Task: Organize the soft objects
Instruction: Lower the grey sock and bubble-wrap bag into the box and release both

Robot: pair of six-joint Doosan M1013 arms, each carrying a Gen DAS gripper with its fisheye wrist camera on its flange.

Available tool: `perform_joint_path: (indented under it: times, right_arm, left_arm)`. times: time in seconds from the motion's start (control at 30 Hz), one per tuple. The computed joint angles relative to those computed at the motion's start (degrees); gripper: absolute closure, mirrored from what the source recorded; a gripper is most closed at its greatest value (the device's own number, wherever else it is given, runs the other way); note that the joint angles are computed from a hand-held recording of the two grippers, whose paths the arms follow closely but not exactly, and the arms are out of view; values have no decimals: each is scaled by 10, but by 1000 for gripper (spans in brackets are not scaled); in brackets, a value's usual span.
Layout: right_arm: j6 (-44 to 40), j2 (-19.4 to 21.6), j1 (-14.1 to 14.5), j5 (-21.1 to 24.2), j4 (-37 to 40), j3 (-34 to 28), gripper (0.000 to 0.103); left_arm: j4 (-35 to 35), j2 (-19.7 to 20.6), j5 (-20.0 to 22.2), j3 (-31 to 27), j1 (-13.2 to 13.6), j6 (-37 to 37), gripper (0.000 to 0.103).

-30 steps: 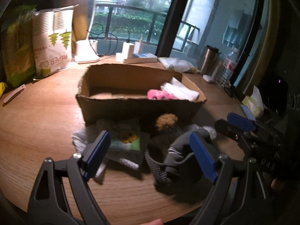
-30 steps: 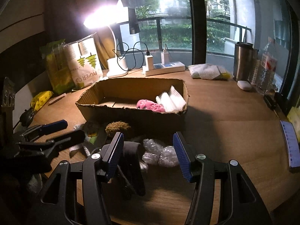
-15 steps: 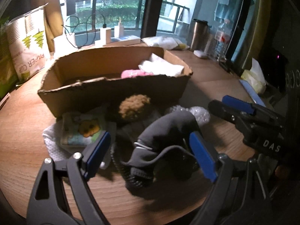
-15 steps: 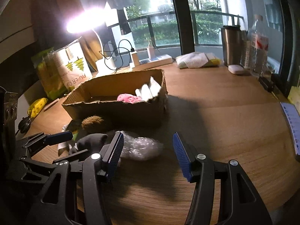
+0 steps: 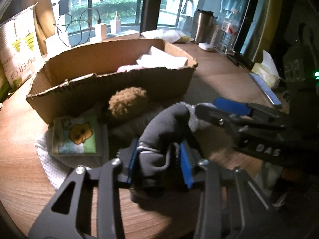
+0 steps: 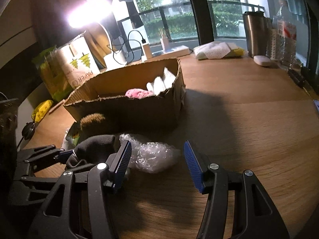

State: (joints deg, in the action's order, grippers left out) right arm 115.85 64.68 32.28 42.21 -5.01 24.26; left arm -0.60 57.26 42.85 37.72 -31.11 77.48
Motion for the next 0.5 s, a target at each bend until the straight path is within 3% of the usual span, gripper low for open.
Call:
perform_joint_path:
  times: [0.13,0.23,0.5]
  right_arm:
    - [-8,8,0,12,19,-13,45]
    - [-19,11,0,19,27,-22,54]
    - [-10,5,9,17,-17,-22,63]
  left_arm:
    - [-8,-12,-24,21,2,7,72]
    - [-14,-23,-45,38,3,18,73]
    - [-19,-50,-101,78,7,25,73]
